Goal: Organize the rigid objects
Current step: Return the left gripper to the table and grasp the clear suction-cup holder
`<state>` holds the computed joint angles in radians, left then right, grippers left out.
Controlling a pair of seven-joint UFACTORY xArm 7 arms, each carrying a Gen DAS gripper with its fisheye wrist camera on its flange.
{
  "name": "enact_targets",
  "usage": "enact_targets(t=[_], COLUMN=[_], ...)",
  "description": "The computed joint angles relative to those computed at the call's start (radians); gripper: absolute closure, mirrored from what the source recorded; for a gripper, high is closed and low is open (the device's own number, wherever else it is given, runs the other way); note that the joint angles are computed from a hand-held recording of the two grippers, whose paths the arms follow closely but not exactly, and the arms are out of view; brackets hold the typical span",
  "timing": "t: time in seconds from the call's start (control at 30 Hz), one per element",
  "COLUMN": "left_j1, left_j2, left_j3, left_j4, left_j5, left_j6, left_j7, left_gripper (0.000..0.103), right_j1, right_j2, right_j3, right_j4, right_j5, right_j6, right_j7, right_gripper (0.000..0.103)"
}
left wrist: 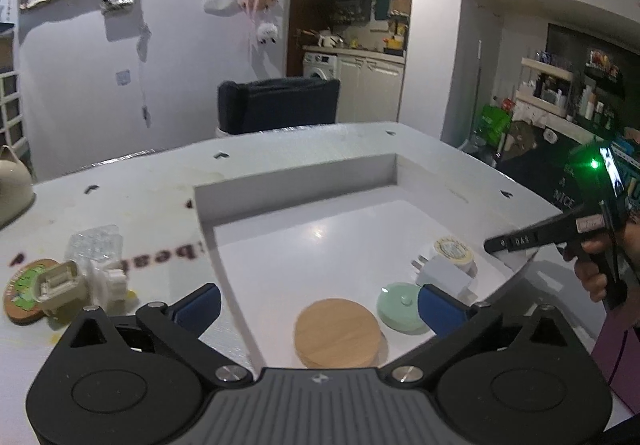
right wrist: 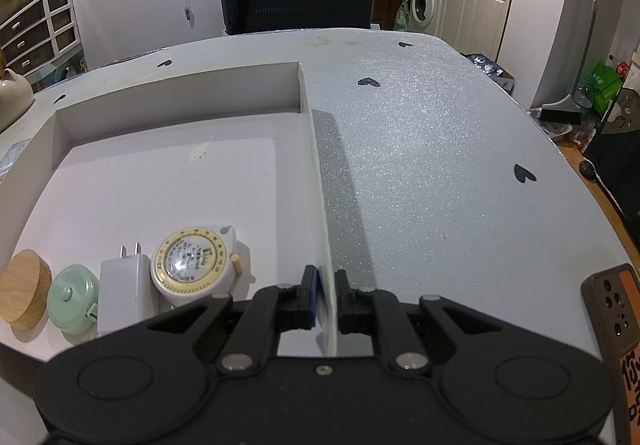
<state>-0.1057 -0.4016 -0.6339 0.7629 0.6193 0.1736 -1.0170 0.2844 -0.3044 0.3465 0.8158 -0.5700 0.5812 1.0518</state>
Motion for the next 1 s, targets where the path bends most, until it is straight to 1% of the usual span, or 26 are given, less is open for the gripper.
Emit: enact_targets(t=[0.1, 0.2, 0.27, 0.43, 0.53, 0.6, 0.67, 0.73, 0.8, 0.83, 0.9, 0.93, 1.0], left_j1=[0.007, 0.030, 0.071, 0.147, 0.205, 0.231, 0.249, 0.265, 0.287, 0.302, 0.336, 0.345, 0.367], left_j2=[-0.039, -0.075, -0.104, -0.156, -0.180, -0.181, -0.178, -0.165, -0.150, -0.141, -0.122, -0.112, -0.087], left_j3=[0.011, 0.007, -0.017, -0.030, -0.047, -0.049, -0.048, -0.047, -0.056, -0.066, -0.088, -0.095, -0.110], left_j4=[-0.015, -0.025, -0.029, -0.055, -0.062, -0.061, -0.062, -0.059, -0.050, -0.045, -0.036, -0.033, -0.025], left_j5=[-0.005, -0.013, -0.007, -0.026, -0.037, -0.048, -0.052, -0.049, -0.040, -0.030, -0.004, 0.008, 0.045], left_j6=[-0.003, 0.003, 0.016, 0.001, 0.003, 0.014, 0.017, 0.020, 0.036, 0.044, 0.057, 0.065, 0.078], left_j7=[-0.007, -0.006, -0.021, -0.053, -0.068, -0.071, -0.072, -0.067, -0.071, -0.077, -0.105, -0.120, -0.152], left_gripper=[0.000, 0.000, 0.000, 0.000, 0.005, 0.019, 0.023, 0.030, 0.046, 0.049, 0.062, 0.064, 0.072], right_j1=[0.000, 0.000, 0.001, 0.001, 0.001, 0.001, 0.001, 0.001, 0.001, 0.001, 0.001, 0.001, 0.001], right_j2=[0.000, 0.000, 0.000, 0.000, 0.000, 0.000, 0.000, 0.000, 0.000, 0.000, 0.000, 0.001, 0.001], right_j3=[0.000, -0.001, 0.000, 0.000, -0.001, 0.000, -0.001, 0.000, -0.001, -0.001, 0.000, 0.000, -0.001], right_j4=[0.000, 0.000, 0.000, 0.001, 0.000, 0.000, 0.000, 0.001, 0.001, -0.001, 0.000, 0.001, 0.001], right_j5=[0.000, 0.000, 0.000, -0.001, -0.001, -0.001, -0.001, -0.001, -0.001, -0.001, -0.001, -0.002, -0.001], right_j6=[0.000, 0.000, 0.000, 0.001, 0.001, 0.000, 0.000, 0.001, 0.001, 0.000, 0.001, 0.001, 0.001], right_j7=[-0.001, 0.000, 0.000, 0.000, 0.000, 0.001, 0.001, 0.001, 0.001, 0.001, 0.002, 0.002, 0.000], right_gripper=[0.093, 0.093, 0.093, 0.093, 0.093, 0.093, 0.093, 0.093, 0.093, 0.093, 0.093, 0.093, 0.093])
